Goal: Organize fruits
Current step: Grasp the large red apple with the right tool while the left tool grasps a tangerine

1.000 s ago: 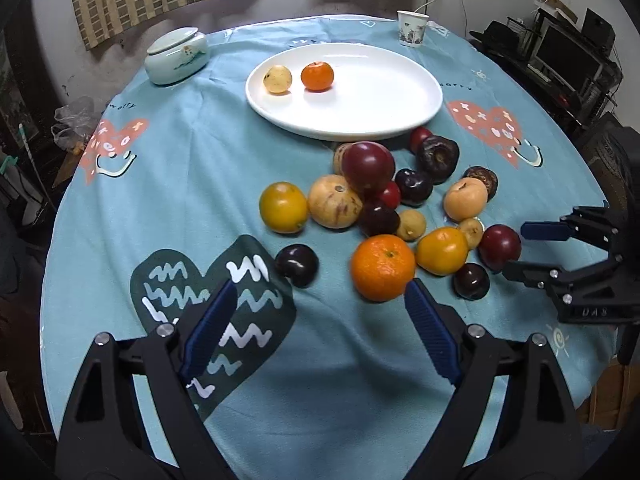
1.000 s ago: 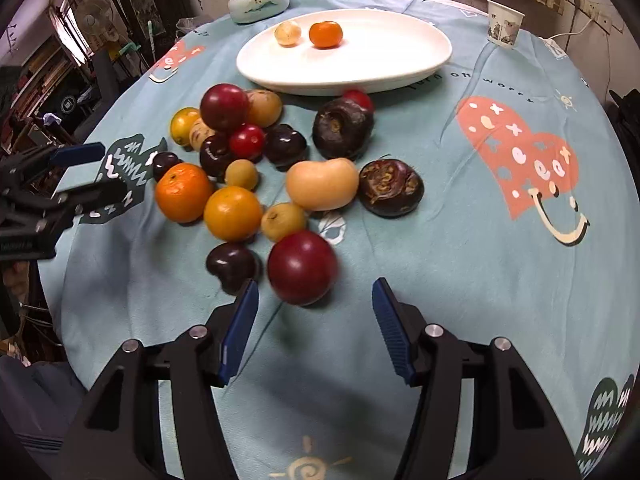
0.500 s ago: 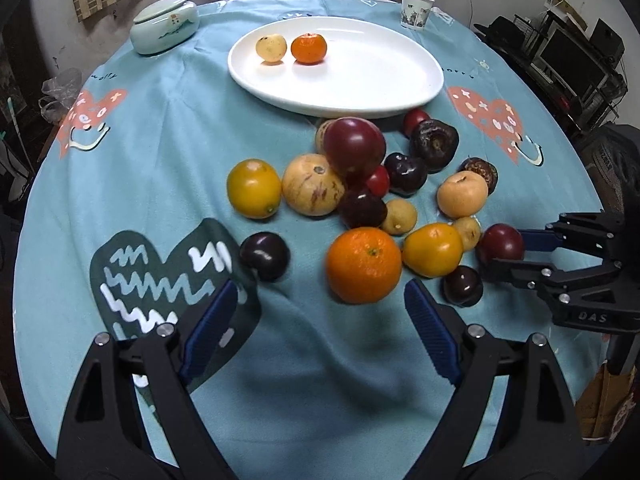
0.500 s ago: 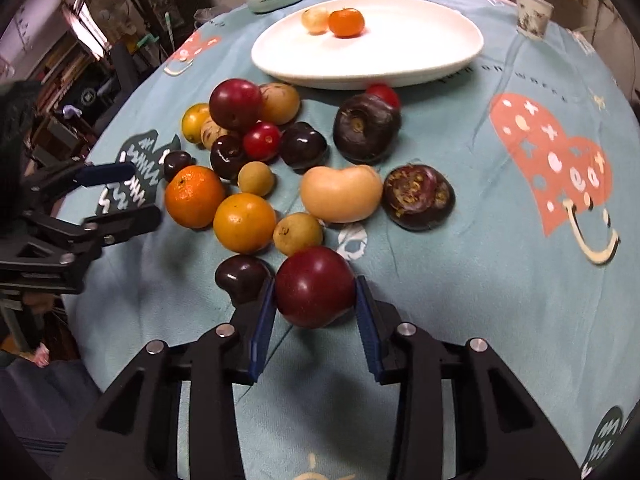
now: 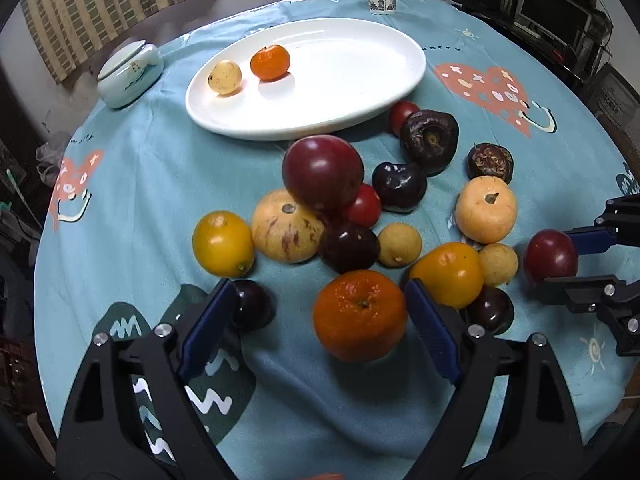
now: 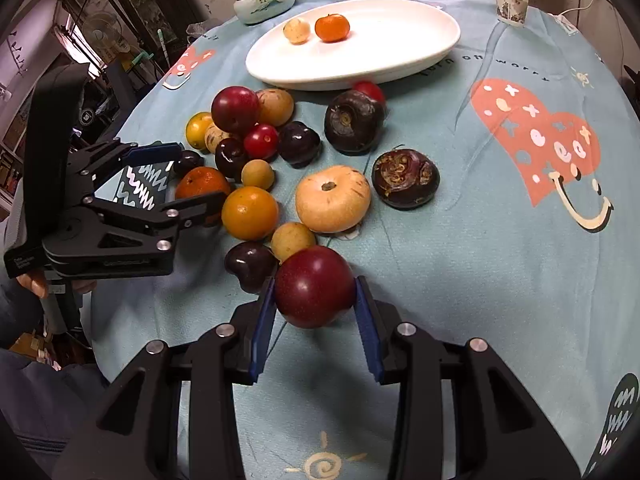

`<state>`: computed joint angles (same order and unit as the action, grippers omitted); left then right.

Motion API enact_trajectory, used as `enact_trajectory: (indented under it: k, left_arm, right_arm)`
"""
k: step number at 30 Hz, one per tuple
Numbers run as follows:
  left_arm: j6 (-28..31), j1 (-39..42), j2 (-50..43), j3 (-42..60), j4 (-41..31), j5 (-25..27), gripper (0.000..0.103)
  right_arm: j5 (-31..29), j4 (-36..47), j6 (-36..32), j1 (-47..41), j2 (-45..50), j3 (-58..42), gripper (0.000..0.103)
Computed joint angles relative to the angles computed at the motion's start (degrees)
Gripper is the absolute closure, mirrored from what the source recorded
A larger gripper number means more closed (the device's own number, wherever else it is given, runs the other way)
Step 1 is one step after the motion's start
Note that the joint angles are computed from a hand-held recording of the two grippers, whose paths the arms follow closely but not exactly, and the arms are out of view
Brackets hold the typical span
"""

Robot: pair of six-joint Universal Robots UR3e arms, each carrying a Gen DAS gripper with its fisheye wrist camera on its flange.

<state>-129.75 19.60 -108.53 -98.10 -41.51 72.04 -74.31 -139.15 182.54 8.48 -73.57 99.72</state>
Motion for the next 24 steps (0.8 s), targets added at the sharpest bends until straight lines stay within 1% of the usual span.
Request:
enact_trajectory:
  k: [4, 5, 6, 7, 9, 11, 12, 13, 14, 15, 17, 21, 24]
  left_arm:
    - [2.54, 0.42, 1.12, -2.31, 1.72, -0.35, 0.017]
    - [3.05, 0.27, 1.13, -2.52, 2.04, 0.24, 0.016]
    - [3.21, -0.37, 0.61, -2.55, 3.13, 1.64, 0.012]
    - [3.17, -0.79, -0.05, -2.33, 3.95, 2.36, 0.01]
    - [2.19, -1.12, -1.2, -1.23, 4.37, 2.57, 0.009]
    - [1.98, -0.81, -1.34, -0.24, 3.04, 1.32, 0.013]
    - [2.86, -0.5, -0.92, -0.55, 2.91, 0.4, 0.02]
    - [3.67, -0.13, -0.31, -1.12, 2.58, -0.63, 0.034]
    - [5.19, 0.58, 0.47, -0.42, -0.95, -2.73, 0.045]
    - [5.64, 1.05, 0.41, 2.06, -6.81, -4.05, 0.059]
    - [4.46, 1.37, 0.31, 2.99, -8.62, -4.16, 0.059]
    - [4.94, 3.85, 0.25, 4.4, -13.19, -6.89, 0.06]
    - [7.13, 4.37, 1.26, 2.44, -12.41, -6.92, 0.057]
  right_arm:
    - [-0.18, 0.36, 0.14, 0.12, -0.53, 0.04, 0.064]
    - [-0.33, 0.35, 0.19, 0.17, -0.72, 0.14, 0.064]
    - [-0.33, 0.4, 0.24, 0.2, -0.79, 0.14, 0.064]
    - [-0.46, 0.49, 0.28, 0.26, -0.81, 0.12, 0.064]
    - [-0.73, 0.69, 0.41, 0.43, -0.81, 0.0, 0.064]
    - [-0.81, 0.68, 0.42, 0.55, -0.71, -0.22, 0.064]
    - [-0.83, 0.54, 0.51, 0.56, -0.85, -0.1, 0.064]
    - [-0.85, 0.37, 0.69, 0.52, -0.94, 0.04, 0.064]
    - [-0.99, 0.16, 0.91, 0.53, -1.06, 0.21, 0.064]
    - [-0.95, 0.06, 1.07, 0.52, -1.14, 0.32, 0.064]
    - [-0.89, -0.15, 1.19, 0.5, -1.26, 0.43, 0.064]
    - [-0.73, -0.29, 1.09, 0.69, -1.33, 0.47, 0.064]
    - [-0.83, -0.43, 1.29, 0.84, -1.22, 0.59, 0.064]
